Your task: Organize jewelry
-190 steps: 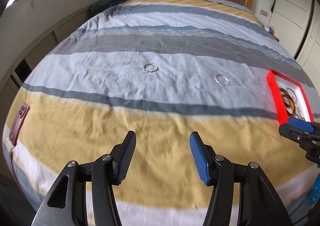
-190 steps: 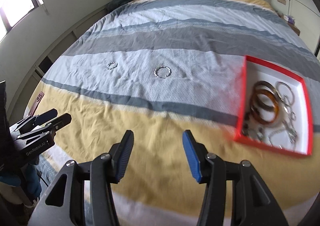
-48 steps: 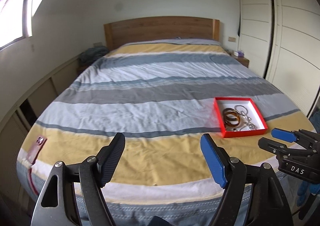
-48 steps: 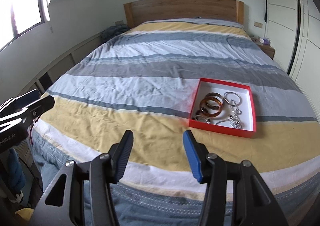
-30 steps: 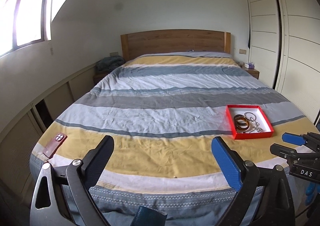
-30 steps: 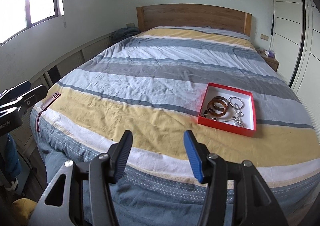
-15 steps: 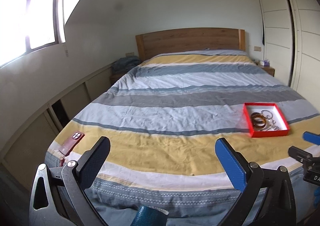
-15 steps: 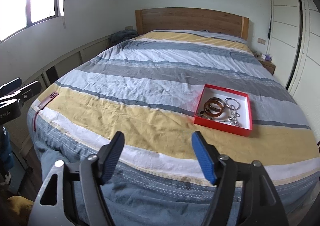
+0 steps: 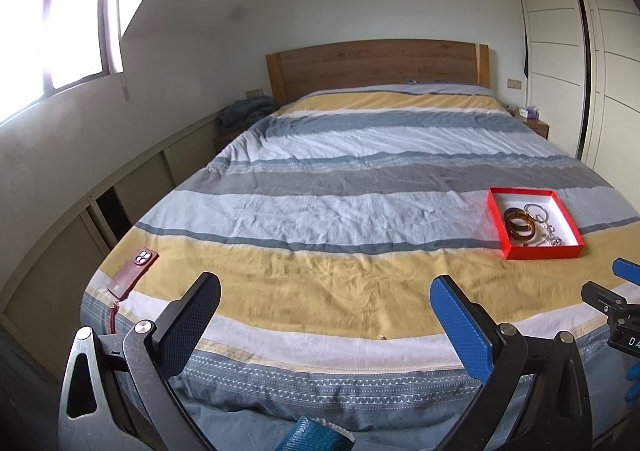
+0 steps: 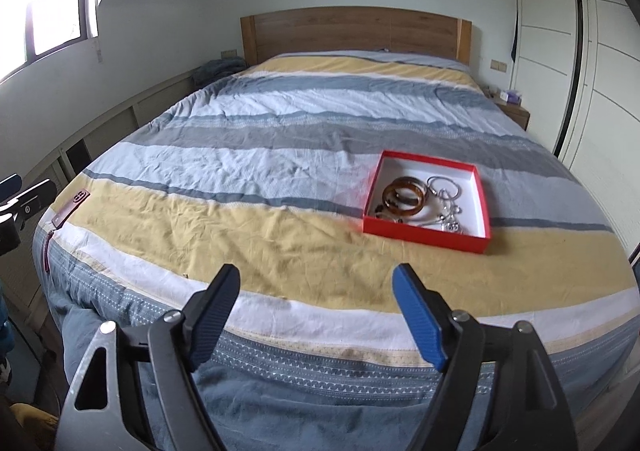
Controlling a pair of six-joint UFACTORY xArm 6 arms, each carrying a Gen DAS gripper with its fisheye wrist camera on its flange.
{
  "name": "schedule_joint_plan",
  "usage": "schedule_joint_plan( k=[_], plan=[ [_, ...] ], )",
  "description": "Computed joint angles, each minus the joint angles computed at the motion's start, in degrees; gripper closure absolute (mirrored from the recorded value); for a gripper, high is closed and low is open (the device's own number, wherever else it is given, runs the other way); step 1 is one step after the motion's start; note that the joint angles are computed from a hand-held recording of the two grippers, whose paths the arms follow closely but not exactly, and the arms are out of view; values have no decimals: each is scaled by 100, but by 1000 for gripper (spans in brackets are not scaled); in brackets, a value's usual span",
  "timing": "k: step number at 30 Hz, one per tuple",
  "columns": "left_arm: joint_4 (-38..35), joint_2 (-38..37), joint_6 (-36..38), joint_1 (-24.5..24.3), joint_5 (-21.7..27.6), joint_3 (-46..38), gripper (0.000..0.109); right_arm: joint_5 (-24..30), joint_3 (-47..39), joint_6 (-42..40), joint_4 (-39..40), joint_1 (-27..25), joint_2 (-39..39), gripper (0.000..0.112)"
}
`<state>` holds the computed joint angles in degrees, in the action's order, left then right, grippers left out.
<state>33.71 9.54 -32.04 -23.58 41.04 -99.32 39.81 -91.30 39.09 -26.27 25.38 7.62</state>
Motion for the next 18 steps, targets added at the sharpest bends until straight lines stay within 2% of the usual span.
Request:
schedule_joint_plan(
  k=[18],
  plan=[
    [-570,721,577,-67,523,-646,6,-16,-34,-391,564,-109,324,35]
  ],
)
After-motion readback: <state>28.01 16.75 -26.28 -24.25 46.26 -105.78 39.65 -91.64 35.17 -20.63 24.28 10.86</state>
